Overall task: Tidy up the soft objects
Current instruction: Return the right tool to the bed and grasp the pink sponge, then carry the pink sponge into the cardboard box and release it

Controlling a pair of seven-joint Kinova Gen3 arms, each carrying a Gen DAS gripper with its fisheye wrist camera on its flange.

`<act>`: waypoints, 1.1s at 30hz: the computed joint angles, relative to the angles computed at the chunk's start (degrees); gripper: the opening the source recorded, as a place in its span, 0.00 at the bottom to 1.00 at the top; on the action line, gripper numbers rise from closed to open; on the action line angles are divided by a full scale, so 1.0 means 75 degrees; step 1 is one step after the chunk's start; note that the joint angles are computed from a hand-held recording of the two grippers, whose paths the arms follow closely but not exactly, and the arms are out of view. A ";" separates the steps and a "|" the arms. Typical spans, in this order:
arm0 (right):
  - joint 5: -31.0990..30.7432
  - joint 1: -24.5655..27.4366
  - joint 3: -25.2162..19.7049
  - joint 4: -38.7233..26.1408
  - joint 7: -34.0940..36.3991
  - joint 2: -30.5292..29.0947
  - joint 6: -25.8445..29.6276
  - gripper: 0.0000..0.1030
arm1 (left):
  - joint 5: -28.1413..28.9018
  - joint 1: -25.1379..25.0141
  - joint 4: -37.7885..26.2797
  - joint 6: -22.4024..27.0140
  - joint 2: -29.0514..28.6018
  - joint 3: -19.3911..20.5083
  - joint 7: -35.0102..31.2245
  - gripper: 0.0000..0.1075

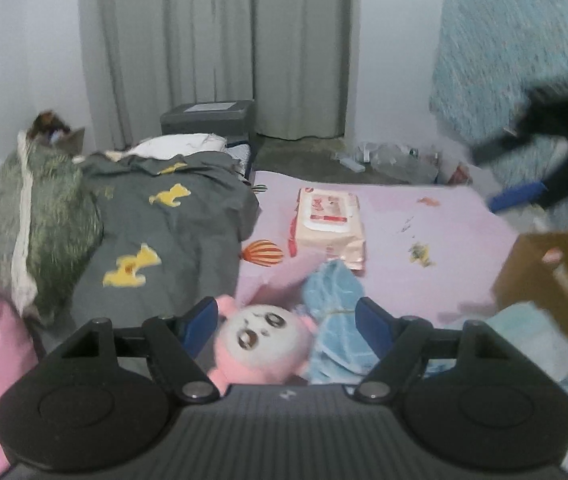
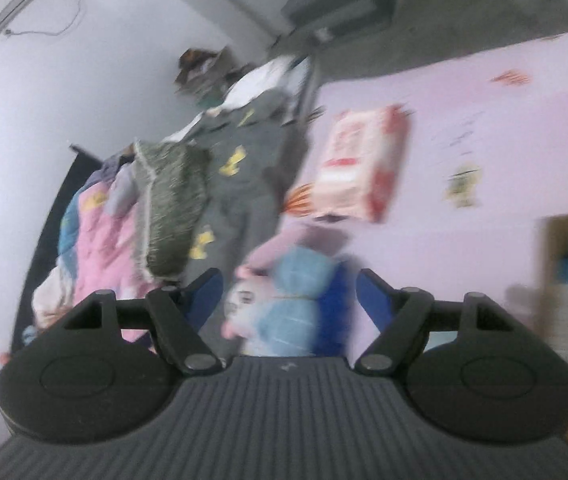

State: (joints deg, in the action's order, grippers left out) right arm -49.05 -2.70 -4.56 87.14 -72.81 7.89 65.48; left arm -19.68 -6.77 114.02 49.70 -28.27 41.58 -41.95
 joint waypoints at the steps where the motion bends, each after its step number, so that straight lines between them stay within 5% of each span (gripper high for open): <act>1: 0.0163 -0.0354 -0.0017 -0.0258 -0.0311 0.0243 -0.0116 0.70 | -0.0088 -0.0022 -0.0005 -0.0035 0.0185 0.0003 -0.0150 0.71; 5: 0.0662 -0.1770 0.0377 -0.1280 -0.1553 0.1319 -0.0242 0.62 | -0.0859 -0.0184 0.0034 -0.0303 0.1085 0.0234 -0.0214 0.67; 8: 0.0874 -0.2831 0.1213 -0.2183 -0.2485 0.2277 0.0059 0.55 | -0.1537 -0.0276 -0.0036 -0.0297 0.1919 0.0482 -0.0022 0.64; 11: 0.1282 -0.3177 0.1381 -0.2921 -0.3414 0.3054 0.0226 0.54 | -0.1993 -0.0213 -0.0228 -0.0134 0.2782 0.0507 0.0107 0.59; 17: 0.2813 -0.2306 -0.0612 -0.3769 -0.4966 0.4077 0.0022 0.55 | -0.2319 0.0107 -0.0368 -0.0298 0.3651 -0.0122 0.0062 0.49; 20: 0.2936 -0.2165 -0.0933 -0.3980 -0.5061 0.4362 0.0000 0.55 | -0.2238 0.0274 -0.0405 -0.0503 0.3840 -0.0501 -0.0108 0.37; 24: 0.3302 -0.1743 -0.1809 -0.3920 -0.5071 0.4570 -0.0334 0.40 | -0.2456 0.0663 -0.0376 -0.0548 0.3909 -0.0849 0.0087 0.30; 33: 0.2496 -0.1235 -0.2132 -0.3253 -0.4180 0.3894 -0.0939 0.36 | -0.3604 0.2038 -0.0677 0.0681 0.3438 -0.1105 0.1020 0.29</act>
